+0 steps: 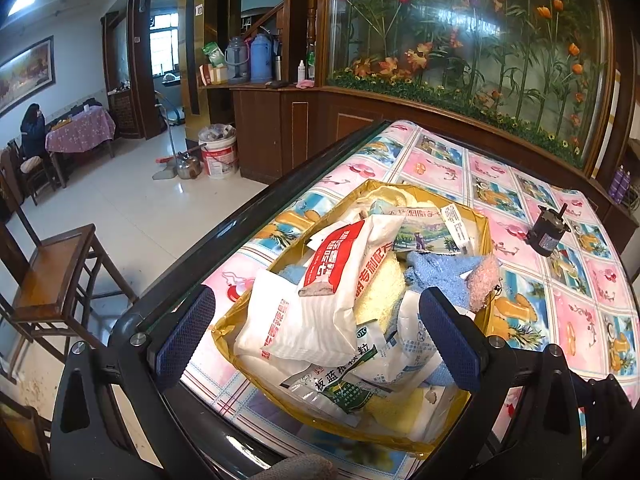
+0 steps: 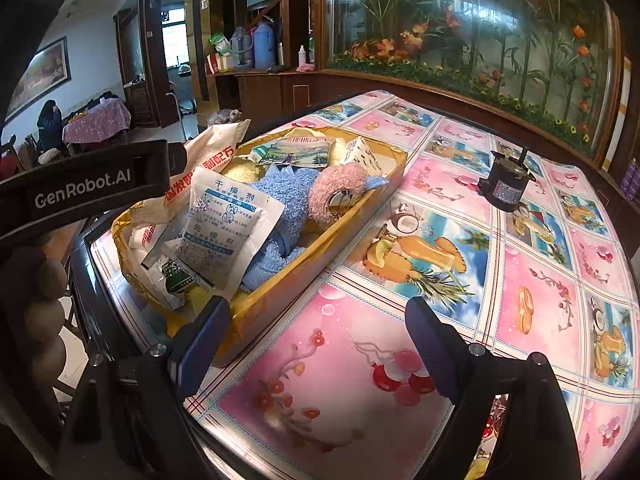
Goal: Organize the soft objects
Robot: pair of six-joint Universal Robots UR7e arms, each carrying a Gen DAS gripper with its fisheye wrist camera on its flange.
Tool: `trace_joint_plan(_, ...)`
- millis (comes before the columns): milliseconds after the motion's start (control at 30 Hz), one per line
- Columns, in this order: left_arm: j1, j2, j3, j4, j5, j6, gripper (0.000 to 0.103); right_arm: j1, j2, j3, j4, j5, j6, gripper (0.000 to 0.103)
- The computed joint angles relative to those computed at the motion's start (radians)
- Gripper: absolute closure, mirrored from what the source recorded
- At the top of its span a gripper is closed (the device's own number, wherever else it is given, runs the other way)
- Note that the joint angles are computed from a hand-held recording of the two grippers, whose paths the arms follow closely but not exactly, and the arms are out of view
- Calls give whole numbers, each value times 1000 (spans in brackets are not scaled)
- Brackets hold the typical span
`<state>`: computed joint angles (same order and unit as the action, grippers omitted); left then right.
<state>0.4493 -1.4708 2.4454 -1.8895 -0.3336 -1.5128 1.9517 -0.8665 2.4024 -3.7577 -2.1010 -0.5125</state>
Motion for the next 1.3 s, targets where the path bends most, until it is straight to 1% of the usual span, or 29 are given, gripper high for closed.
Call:
trace_joint_plan(267,-5,-5,7,-5,-21,-5,0,0,-1,1,0,0,0,14)
trace_joint_plan(900,-5,-9,10,-15,-26,4,0,-1,-2,0,3,0,0,14)
trace_joint_plan(933,-11,-7,12,-6,-29,-9,0,0,-3,0,4,1,1,14)
trace_joint_plan(1100,-3,-12,10,-18,-26,9,0,-2,-4,1,4,2,0,14)
trace_joint_plan(1200,-6,-11,10,-12,-30,-2,0,0,-4,0,6,1,1,14)
trace_joint_plan(1233,-1,-8,10,-28,-30,11,0,0,-4,0,6,1,1,14)
trace_joint_plan(1300,-7,-8,7,-4,-36,-14,0,0,-4,0,6,1,1,14)
